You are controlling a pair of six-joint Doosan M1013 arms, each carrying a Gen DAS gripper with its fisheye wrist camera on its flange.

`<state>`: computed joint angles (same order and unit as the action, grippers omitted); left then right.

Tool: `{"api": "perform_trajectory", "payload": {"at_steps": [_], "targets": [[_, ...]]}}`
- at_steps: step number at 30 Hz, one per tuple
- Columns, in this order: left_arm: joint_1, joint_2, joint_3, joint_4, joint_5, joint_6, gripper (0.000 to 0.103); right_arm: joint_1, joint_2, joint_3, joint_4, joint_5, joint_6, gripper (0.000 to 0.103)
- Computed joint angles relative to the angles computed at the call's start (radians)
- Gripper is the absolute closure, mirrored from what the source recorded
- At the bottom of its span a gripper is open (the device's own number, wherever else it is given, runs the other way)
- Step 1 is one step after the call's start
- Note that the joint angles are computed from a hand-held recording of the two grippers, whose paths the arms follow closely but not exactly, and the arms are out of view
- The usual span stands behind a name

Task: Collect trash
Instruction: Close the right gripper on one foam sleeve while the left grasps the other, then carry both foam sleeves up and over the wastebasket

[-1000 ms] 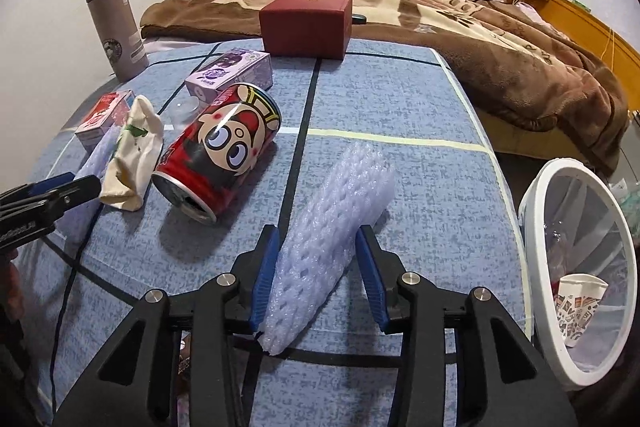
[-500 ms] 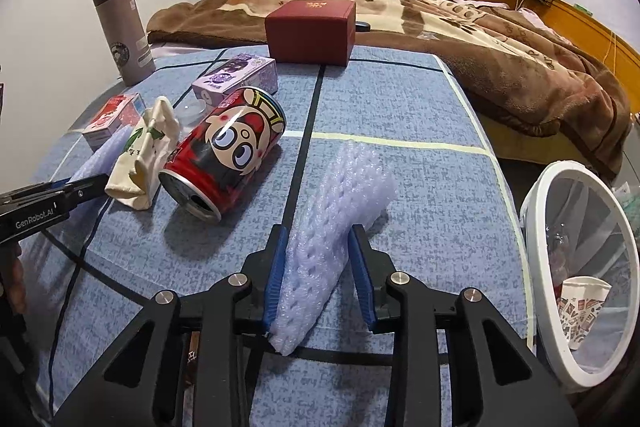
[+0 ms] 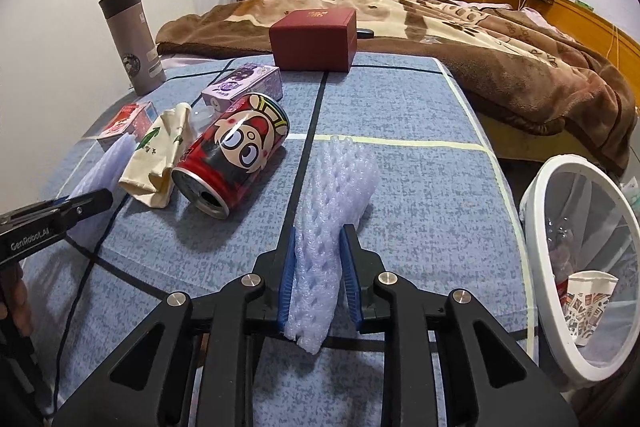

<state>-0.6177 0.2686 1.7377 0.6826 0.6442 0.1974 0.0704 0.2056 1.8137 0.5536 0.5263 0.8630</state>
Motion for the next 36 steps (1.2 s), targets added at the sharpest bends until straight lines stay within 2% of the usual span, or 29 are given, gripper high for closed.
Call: {"api": "perform_trajectory", "payload": {"at_steps": [13, 24, 36], "targets": [[-0.053, -0.027, 0.008, 0.101, 0.009, -0.117, 0.076, -0.037, -0.027, 0.021, 0.141, 0.006, -0.124, 0.08], [-0.089, -0.001, -0.046, 0.107, -0.004, -0.093, 0.076, -0.072, -0.048, 0.035, 0.198, 0.006, -0.18, 0.08], [-0.13, 0.05, -0.133, 0.109, -0.003, -0.031, 0.076, -0.136, -0.061, 0.036, 0.236, 0.006, -0.205, 0.08]]}}
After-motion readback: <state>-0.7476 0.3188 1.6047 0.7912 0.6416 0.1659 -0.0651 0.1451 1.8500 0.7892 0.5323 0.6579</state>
